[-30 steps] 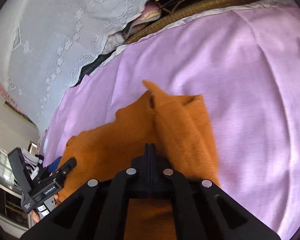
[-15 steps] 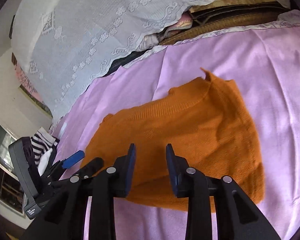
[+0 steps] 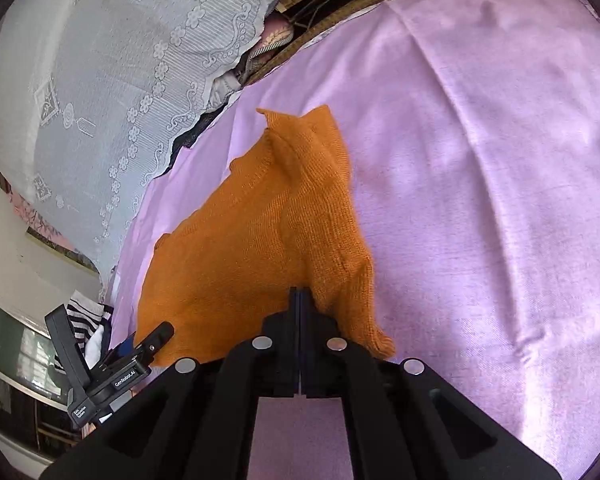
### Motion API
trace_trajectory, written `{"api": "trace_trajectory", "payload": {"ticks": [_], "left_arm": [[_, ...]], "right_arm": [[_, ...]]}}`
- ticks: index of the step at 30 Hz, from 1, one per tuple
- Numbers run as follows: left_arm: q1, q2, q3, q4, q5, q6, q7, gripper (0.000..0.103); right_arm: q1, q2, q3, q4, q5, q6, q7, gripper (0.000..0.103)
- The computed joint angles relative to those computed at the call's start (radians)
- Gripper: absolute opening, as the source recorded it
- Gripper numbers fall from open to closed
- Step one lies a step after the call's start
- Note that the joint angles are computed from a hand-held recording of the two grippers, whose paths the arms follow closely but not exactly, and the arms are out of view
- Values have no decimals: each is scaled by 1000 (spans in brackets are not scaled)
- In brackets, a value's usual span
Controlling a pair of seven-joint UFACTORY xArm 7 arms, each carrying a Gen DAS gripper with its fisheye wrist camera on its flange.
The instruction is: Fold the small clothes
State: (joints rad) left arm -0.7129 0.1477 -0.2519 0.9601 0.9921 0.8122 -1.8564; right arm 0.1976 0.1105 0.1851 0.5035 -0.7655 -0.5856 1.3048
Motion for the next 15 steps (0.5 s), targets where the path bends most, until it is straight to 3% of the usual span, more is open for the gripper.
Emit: {"api": "trace_trajectory", "payload": {"ticks": [1,3,5,9,15], "left_arm": [[-6,-8,-3,-2,1,21,-7,99],[-21,-13,-13,5,9,79,-20,99],[-30,-14,-20,16,22,118,-25,99],[-38,-2,-23,51,46,173,-11,99],[-31,29,-5,113,77,172,30,99]], "right_arm": [[15,-26,3,-18,48,11,-26,5],[55,-72,10,-36,145,34,-107,34],[107,-108,25,-39,267,64,-216,45],[167,-96,28,40,283,127,-279,45],[125,28,82,218,126,195,-188,45]]}}
